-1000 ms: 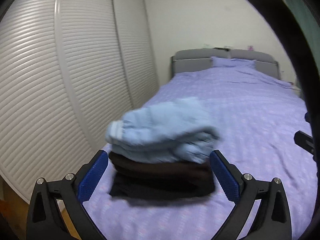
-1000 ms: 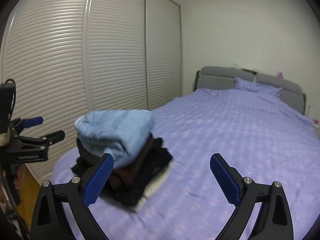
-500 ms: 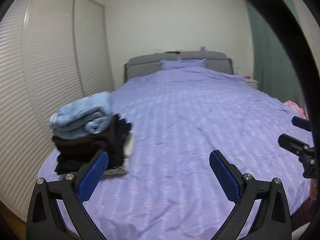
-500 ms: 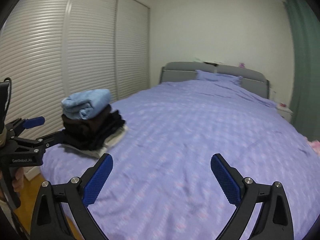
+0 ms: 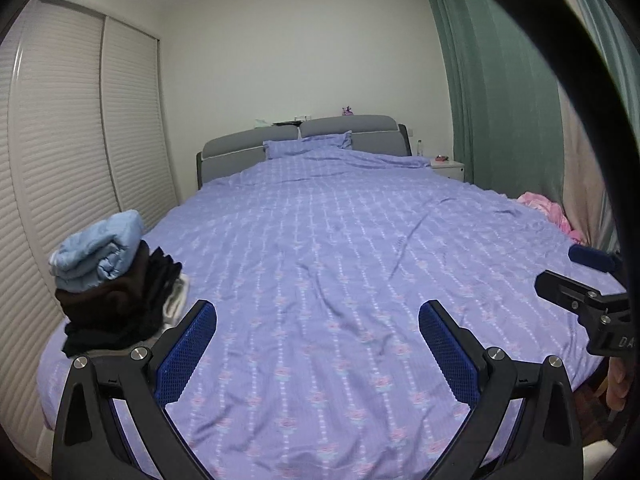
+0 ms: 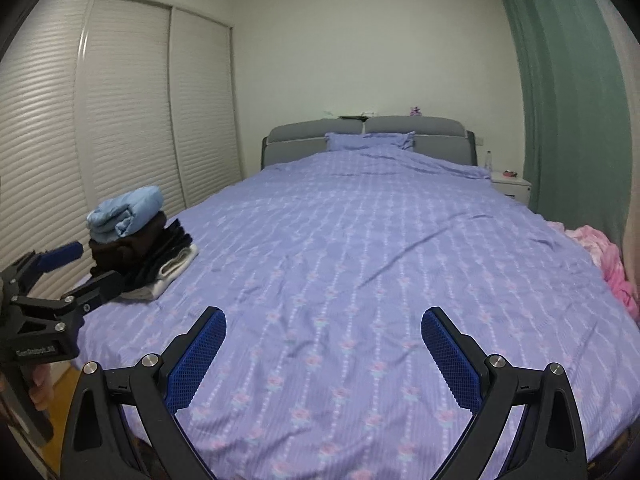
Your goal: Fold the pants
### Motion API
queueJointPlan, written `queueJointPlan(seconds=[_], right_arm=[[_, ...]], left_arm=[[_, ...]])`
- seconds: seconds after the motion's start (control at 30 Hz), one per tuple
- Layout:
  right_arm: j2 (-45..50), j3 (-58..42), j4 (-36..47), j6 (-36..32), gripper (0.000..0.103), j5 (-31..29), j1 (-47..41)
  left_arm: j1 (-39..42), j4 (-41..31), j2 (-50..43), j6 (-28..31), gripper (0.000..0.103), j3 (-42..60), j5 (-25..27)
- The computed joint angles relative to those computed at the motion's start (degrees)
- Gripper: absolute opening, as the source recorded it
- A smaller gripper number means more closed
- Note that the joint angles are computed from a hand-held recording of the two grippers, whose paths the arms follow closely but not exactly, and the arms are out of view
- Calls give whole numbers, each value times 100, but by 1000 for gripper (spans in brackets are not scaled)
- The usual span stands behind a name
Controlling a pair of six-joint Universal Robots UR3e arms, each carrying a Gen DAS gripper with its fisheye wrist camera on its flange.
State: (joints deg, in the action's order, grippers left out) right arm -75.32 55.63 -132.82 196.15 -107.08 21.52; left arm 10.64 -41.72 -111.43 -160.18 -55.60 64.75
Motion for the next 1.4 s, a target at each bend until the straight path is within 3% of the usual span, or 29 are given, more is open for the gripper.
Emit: queueJointPlan(seconds=[0.23,0.4,1.4], right_arm=[[-760,1276,-436,195,99,296,-391],[-900,1647,-571,257,99,278,-477],[-1061,2126,-906,166,99,260,-512]], left_arm=[[-181,343,126,-187,103,-561,92],[-280,566,269,-276,103,-925,183],[-311,624,311,-255,103,-1158,76]])
